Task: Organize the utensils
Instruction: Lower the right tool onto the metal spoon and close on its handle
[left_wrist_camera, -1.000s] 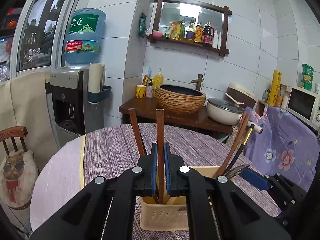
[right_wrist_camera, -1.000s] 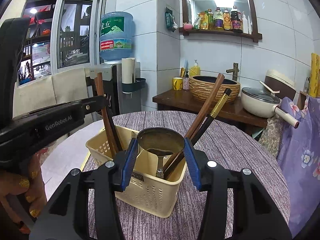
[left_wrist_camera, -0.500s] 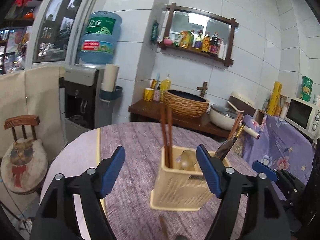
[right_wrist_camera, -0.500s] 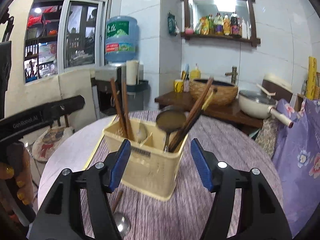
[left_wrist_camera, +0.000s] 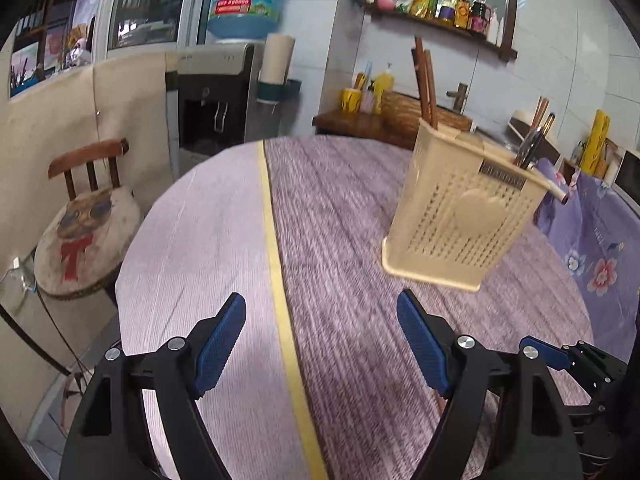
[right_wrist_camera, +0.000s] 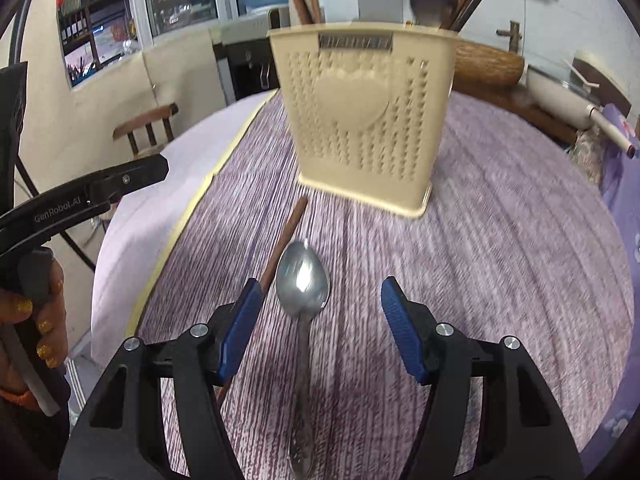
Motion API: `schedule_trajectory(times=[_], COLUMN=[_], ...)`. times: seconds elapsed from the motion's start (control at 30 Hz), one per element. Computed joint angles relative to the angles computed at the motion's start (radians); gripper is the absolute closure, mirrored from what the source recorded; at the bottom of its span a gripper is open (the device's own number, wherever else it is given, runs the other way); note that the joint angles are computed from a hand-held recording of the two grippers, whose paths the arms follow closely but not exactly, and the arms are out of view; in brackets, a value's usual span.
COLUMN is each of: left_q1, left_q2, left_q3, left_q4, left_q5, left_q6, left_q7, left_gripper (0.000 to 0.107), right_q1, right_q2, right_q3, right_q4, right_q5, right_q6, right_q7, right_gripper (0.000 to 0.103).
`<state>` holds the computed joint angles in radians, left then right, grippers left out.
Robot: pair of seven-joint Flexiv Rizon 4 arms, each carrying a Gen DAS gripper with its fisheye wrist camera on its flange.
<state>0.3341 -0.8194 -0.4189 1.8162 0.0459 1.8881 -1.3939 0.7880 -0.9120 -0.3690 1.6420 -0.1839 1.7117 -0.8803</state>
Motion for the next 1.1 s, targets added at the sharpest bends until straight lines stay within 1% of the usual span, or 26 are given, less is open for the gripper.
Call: schedule_trajectory(times=[0.1, 0.2, 0.23, 0.27, 0.37, 0.43, 0.5, 0.6, 0.7, 0.83, 0.9, 0.93, 1.0, 1.1], left_q1=[0.000, -0.013, -0.013, -0.009, 0.003, 0.000, -0.004, -0.009, -0.011, -0.018, -0.023, -0.022, -0.019, -0.015], left_q2=[0.002, 0.007, 0.008, 0.009, 0.011, 0.013, 0.014, 0.016, 0.016, 0.017, 0.015, 0.013, 0.008, 0.001], left_q3=[0.006, 0.023, 0.024, 0.021, 0.012, 0.020, 0.027, 0.037, 0.043, 0.049, 0.051, 0.048, 0.037, 0.014], left_q4=[0.012, 0.022, 0.025, 0.029, 0.036, 0.037, 0.035, 0.033, 0.031, 0.027, 0.022, 0.019, 0.015, 0.009], left_q5=[-0.001, -0.006, -0.007, -0.006, -0.005, -0.009, -0.014, -0.025, -0.029, -0.036, -0.041, -0.043, -0.042, -0.041], left_q6=[-0.016, -0.017, -0.014, -0.013, -0.014, -0.013, -0.016, -0.018, -0.017, -0.025, -0.036, -0.042, -0.054, -0.077], left_q7=[0.005, 0.014, 0.015, 0.017, 0.018, 0.018, 0.019, 0.016, 0.016, 0.017, 0.022, 0.025, 0.036, 0.061], left_gripper=[0.030, 0.030, 0.030, 0.030, 0.030, 0.030, 0.030, 0.030, 0.030, 0.030, 0.030, 0.030, 0.030, 0.030], right_q1=[-0.013, -0.003, -0.005, -0.012, -0.029, -0.046, -0.037, -0.055, -0.067, -0.080, -0.087, -0.088, -0.110, -0.114], right_q2=[0.000, -0.011, -0.013, -0.012, -0.019, -0.022, -0.026, -0.036, -0.044, -0.059, -0.063, -0.064, -0.062, -0.058], right_q3=[0.031, 0.024, 0.028, 0.036, 0.055, 0.076, 0.062, 0.074, 0.084, 0.093, 0.097, 0.095, 0.119, 0.112], right_q4=[-0.002, -0.006, -0.010, -0.013, -0.028, -0.039, -0.045, -0.074, -0.096, -0.129, -0.138, -0.139, -0.144, -0.131], right_q5=[-0.019, -0.038, -0.046, -0.054, -0.076, -0.092, -0.108, -0.135, -0.156, -0.178, -0.187, -0.189, -0.193, -0.183], right_q6=[-0.031, -0.053, -0.067, -0.074, -0.093, -0.106, -0.116, -0.135, -0.148, -0.160, -0.159, -0.159, -0.156, -0.141], right_q7=[-0.007, 0.000, 0.003, 0.005, 0.017, 0.021, 0.034, 0.039, 0.049, 0.067, 0.072, 0.076, 0.070, 0.088], right_gripper=[0.041, 0.042, 0.044, 0.047, 0.048, 0.048, 0.048, 0.050, 0.055, 0.057, 0.060, 0.065, 0.065, 0.065])
